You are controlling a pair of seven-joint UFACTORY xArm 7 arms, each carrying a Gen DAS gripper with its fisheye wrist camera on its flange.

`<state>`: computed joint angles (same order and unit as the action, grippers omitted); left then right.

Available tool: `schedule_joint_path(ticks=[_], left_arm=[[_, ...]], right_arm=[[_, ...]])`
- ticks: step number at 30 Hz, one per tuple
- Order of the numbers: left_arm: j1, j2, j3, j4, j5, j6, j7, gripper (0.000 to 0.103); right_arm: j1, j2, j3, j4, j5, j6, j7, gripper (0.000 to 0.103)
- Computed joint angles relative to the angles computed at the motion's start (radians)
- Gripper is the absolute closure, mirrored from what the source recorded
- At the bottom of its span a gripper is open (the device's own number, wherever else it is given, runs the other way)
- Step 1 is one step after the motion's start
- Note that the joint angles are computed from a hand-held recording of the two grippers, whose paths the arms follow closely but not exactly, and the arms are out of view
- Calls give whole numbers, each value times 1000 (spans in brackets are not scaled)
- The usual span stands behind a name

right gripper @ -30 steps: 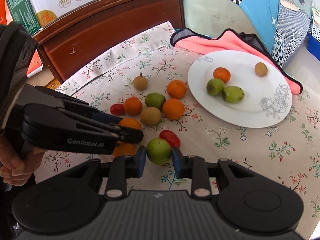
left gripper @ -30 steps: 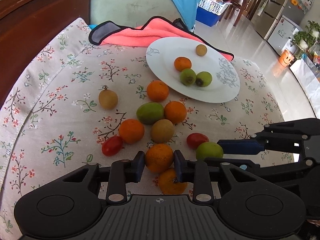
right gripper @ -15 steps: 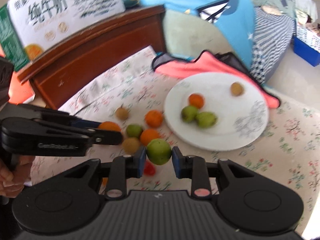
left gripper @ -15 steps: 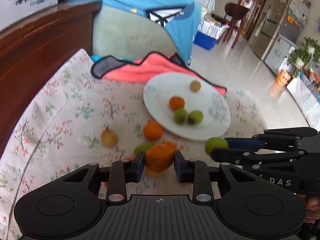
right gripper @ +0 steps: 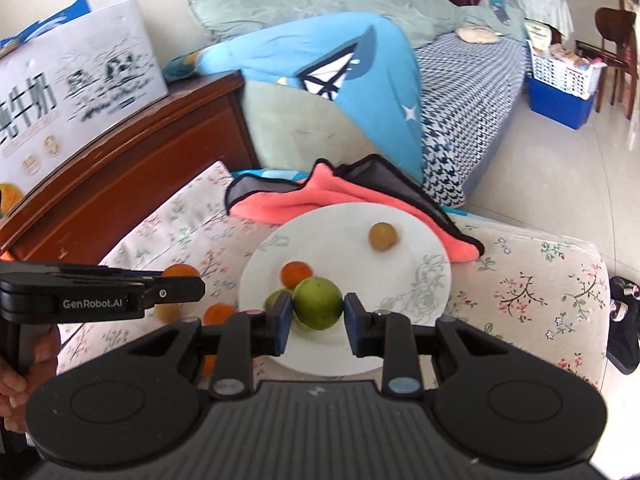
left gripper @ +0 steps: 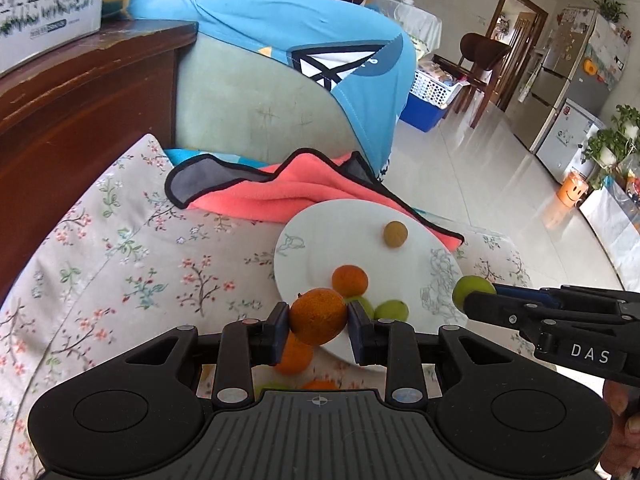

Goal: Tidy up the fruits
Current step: 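Carry the orange and green fruit onto the white plate and open both tools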

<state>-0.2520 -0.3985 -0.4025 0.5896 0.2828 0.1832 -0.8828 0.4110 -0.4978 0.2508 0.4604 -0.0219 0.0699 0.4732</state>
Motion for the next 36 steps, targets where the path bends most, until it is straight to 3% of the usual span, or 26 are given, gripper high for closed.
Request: schedule_joint_path(ticks=[6,20,23,26,27,36], left_arm=[[72,101,-47,55,81,-27,-46,74],[13,240,38,139,239,-27,-184,74],[-4,233,53,145,251,-36,-190,66],[12,208,38,150,284,-23,-229,41],[21,197,30,151,301,-16,-245,37],[-9,90,63,114,159,30,-131,29]], right_arm=[[-47,49,21,12,-2,-21,46,74],[-129,145,75,41,-49,-44,169,74],[-97,151,43,41,-38,-52,166,72],[-124,138,66,37,-52,-63,188,72],[-125,133,65,35,-52,-68,193,72],[-32,95,-10,17,-20,-71,144,72]])
